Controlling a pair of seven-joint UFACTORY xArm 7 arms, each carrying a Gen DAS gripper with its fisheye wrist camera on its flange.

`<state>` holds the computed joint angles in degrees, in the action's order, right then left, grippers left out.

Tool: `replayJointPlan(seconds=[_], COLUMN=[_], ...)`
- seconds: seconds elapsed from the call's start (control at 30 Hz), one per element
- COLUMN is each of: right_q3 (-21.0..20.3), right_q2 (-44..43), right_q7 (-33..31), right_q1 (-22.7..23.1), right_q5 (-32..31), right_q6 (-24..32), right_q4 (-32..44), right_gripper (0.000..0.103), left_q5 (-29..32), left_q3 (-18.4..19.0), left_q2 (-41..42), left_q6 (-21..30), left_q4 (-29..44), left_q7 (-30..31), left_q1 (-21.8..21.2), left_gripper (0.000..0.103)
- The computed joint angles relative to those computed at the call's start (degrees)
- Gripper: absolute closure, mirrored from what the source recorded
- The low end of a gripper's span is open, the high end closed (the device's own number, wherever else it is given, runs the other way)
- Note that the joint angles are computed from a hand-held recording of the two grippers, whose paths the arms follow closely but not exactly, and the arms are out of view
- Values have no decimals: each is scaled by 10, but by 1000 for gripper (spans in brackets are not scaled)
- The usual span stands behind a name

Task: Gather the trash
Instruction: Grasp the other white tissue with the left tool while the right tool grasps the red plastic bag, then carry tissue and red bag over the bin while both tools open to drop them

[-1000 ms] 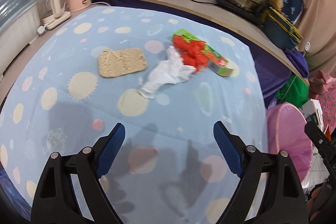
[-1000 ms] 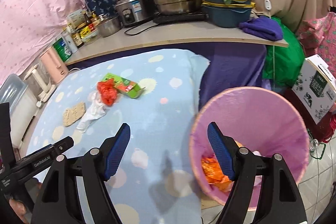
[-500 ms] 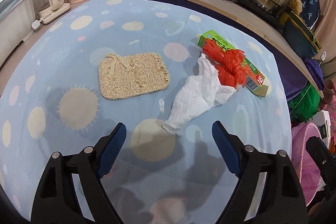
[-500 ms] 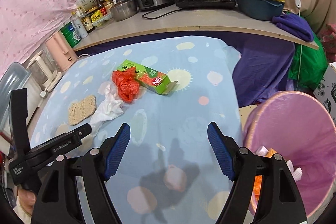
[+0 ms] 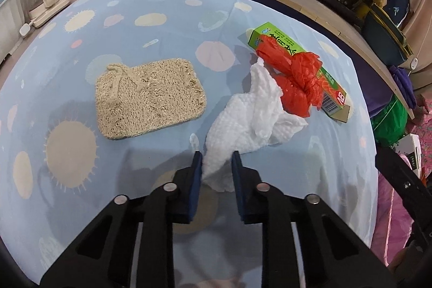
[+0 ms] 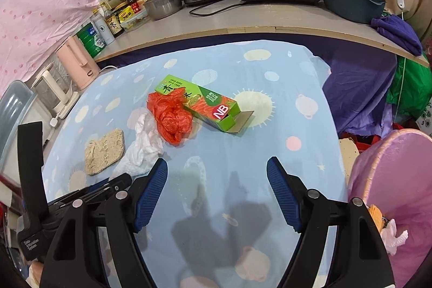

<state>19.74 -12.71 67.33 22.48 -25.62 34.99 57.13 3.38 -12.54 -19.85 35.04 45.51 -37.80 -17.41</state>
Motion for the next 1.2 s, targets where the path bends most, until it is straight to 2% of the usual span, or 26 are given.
replayJointPlan(seconds=[0.1,0.47,0.67,0.73,0.77,0.83,0.9,0.97,1.07,1.13,1.2], right_q3=[-1,-24,-57,-67,-71,-80,-86,-92,-91,-87,-79], right_q2=[18,114,176,194,205,221,224,210,179,153,123], right_q7=[-7,-11,-27,-38,-46,-61,-73,-66,-44,-28,-15], right_q1=[2,29,65,75,80,89,93,98,98,91,81], right_q5=[-6,-71,-86,-83,-80,-71,-54,-56,-62,-63,-63], right_q6=[-11,-60,-53,-46,-42,-29,-32,-40,-48,-53,-56], right_q4=[14,93,151,169,179,194,190,174,143,118,92], right_gripper=[30,38,46,55,58,77,80,82,84,84,84], left_q5=[-6,-35,-44,-53,-54,-52,-55,-62,-54,-48,-54], left_q3=[3,9,11,16,17,14,15,17,11,10,16], left_q2=[-18,-94,-109,-109,-107,-101,-98,-95,-78,-60,-46], left_q6=[4,32,31,21,20,16,9,-4,-16,-18,-19], left_q4=[-12,-50,-64,-67,-66,-62,-61,-62,-54,-45,-39], left_q7=[1,6,10,17,20,22,21,22,22,25,36], left_q1=[-1,-3,1,-3,-3,1,2,0,6,7,0], left_gripper=[97,98,98,97,95,86,67,54,54,59,78])
